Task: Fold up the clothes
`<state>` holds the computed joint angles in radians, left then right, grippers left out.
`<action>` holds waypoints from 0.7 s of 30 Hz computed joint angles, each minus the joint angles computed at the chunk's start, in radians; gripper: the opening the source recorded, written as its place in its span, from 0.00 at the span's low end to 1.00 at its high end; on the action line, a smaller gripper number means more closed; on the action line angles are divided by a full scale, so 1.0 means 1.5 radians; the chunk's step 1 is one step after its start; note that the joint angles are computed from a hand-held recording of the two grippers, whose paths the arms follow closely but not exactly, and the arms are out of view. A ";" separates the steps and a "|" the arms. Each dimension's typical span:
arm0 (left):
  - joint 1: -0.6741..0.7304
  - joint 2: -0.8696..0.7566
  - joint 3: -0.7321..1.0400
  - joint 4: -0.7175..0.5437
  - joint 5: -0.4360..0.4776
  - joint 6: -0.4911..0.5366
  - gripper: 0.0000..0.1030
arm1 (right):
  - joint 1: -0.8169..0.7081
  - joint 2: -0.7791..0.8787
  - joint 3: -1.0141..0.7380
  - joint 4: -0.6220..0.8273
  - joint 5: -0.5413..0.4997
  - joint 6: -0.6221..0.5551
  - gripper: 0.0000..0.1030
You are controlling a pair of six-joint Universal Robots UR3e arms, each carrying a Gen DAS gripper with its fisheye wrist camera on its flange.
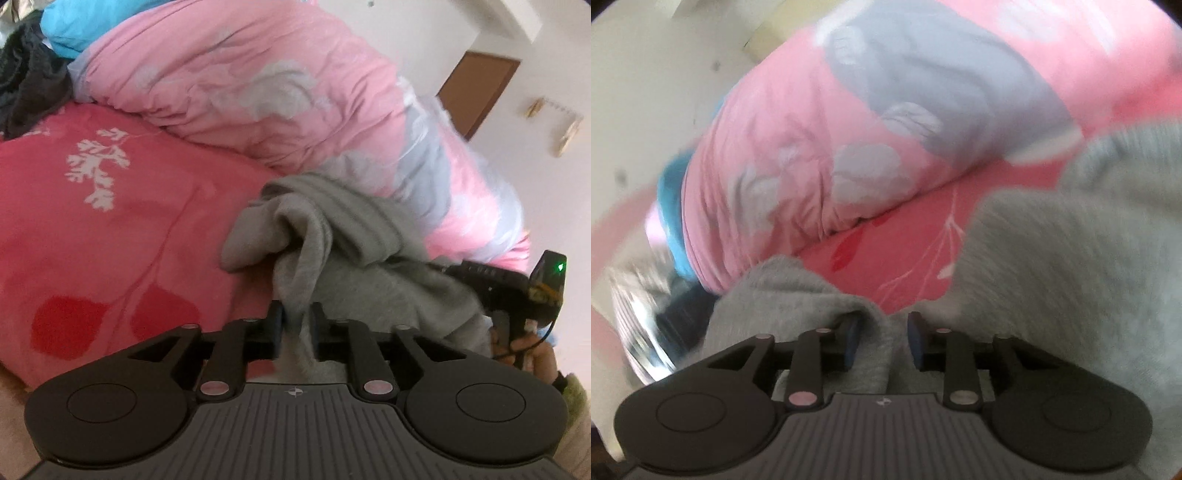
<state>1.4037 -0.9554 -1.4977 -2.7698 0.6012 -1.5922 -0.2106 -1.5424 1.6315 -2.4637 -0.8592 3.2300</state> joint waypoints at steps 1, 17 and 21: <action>0.000 -0.008 0.000 -0.003 -0.010 0.000 0.42 | 0.016 -0.012 -0.016 0.020 -0.032 -0.023 0.36; -0.156 -0.093 -0.094 0.376 -0.112 -0.392 0.43 | 0.334 0.020 -0.086 -0.083 -0.328 -0.504 0.81; -0.158 -0.096 -0.097 0.378 -0.097 -0.381 0.43 | 0.384 0.062 -0.093 -0.137 -0.389 -0.584 0.80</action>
<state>1.1670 -1.0992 -1.6432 -2.2027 0.4557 -2.1637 0.3659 -1.4500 1.4922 -2.6688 -1.4427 2.3547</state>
